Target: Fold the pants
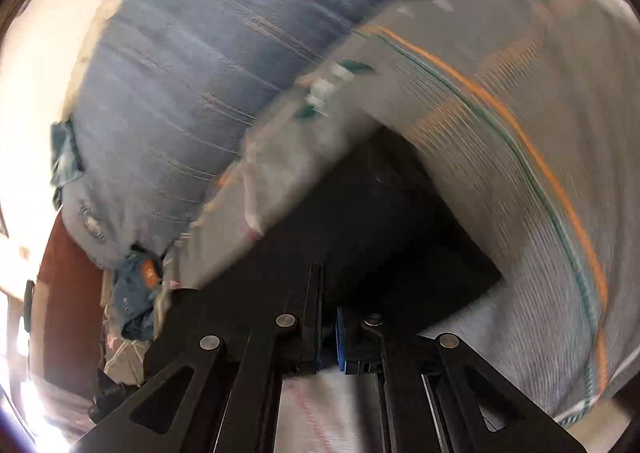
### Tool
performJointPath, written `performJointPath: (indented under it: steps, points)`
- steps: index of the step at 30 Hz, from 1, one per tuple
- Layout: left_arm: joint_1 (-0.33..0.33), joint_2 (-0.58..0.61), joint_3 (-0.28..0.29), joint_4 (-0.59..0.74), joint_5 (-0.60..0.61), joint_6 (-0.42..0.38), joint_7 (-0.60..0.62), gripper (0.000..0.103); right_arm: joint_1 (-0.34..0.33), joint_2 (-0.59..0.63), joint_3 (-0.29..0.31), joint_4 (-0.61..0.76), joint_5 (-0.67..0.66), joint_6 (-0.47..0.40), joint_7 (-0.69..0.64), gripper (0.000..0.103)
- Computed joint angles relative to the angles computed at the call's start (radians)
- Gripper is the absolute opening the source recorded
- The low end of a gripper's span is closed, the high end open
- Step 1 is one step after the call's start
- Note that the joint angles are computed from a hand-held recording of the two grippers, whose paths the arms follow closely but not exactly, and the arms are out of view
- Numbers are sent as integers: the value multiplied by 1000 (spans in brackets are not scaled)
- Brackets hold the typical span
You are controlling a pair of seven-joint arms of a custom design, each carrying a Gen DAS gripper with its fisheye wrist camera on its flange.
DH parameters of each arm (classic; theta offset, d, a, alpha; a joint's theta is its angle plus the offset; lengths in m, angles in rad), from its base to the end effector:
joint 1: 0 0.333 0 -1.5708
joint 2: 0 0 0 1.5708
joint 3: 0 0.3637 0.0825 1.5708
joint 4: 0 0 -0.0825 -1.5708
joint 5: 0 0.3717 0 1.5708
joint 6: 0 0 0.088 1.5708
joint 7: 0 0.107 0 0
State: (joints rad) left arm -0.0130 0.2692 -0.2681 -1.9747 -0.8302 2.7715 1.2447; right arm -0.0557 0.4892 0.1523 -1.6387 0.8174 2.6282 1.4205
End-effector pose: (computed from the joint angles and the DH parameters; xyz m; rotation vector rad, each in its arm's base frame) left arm 0.6256 -0.1334 0.4386 2.5033 -1.0431 0.9611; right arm 0.7266 0.0327 0.4326 -1.2929 1.9885 0.1254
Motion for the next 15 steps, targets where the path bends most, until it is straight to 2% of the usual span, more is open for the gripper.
performJointPath:
  steps: [2, 5, 6, 9, 10, 12, 13, 15]
  points:
    - [8, -18, -10, -8, -34, 8, 30, 6, -27, -17, 36, -31, 79, 37, -67, 4]
    - [-16, -38, 13, -16, 32, 20, 4, 7, -46, -52, 70, -54, 179, 73, -202, 4]
    - [-11, -36, 13, -17, 26, 9, 9, 7, -37, -53, 61, -49, 185, 72, -213, 4]
    - [34, -17, -10, -6, -92, -54, 78, 7, 20, -45, -11, -44, 73, 38, -106, 4]
    - [42, -22, -16, -12, -136, -60, 113, 8, 39, -41, -35, -47, 20, 27, -59, 8]
    - [42, -50, -14, -32, -194, -53, 168, 9, 34, -48, -28, -63, 6, 28, -40, 9]
    - [38, -61, -9, -38, -215, -50, 189, 14, 22, -57, -17, -74, 22, 31, -54, 10]
    - [37, -105, 0, -67, -296, -41, 269, 37, 10, -81, -9, -93, 41, 36, -73, 14]
